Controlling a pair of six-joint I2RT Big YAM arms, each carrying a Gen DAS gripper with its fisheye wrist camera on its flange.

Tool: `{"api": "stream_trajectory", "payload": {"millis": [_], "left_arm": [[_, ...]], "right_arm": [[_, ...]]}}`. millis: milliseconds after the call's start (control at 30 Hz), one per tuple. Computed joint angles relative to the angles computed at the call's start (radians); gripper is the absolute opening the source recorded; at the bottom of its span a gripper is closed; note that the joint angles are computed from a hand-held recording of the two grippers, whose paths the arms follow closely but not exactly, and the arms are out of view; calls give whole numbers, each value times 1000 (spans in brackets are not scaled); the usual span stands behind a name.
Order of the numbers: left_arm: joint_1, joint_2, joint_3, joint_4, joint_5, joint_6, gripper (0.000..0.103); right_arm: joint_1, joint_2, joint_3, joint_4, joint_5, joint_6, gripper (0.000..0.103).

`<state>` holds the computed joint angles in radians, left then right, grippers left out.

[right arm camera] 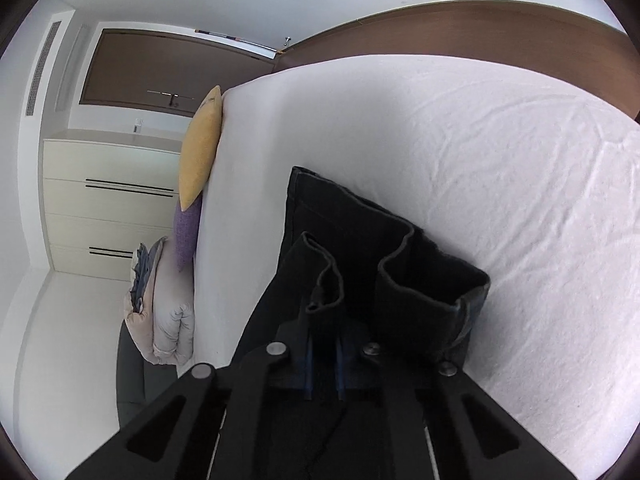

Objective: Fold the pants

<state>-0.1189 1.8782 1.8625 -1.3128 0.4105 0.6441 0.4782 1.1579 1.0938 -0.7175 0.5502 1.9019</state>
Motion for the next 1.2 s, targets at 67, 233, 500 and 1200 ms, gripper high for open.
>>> {"api": "stream_trajectory", "payload": {"millis": [67, 233, 500, 1200], "left_arm": [[5, 3, 1, -1, 9, 5, 16], [26, 19, 19, -19, 37, 23, 16], [36, 30, 34, -31, 45, 28, 16], [22, 92, 158, -140, 9, 64, 16]], "right_arm": [[0, 31, 50, -69, -2, -15, 9], [-62, 145, 281, -318, -99, -153, 8], [-206, 372, 741, -392, -276, -526, 8], [31, -85, -111, 21, 99, 156, 8]]}}
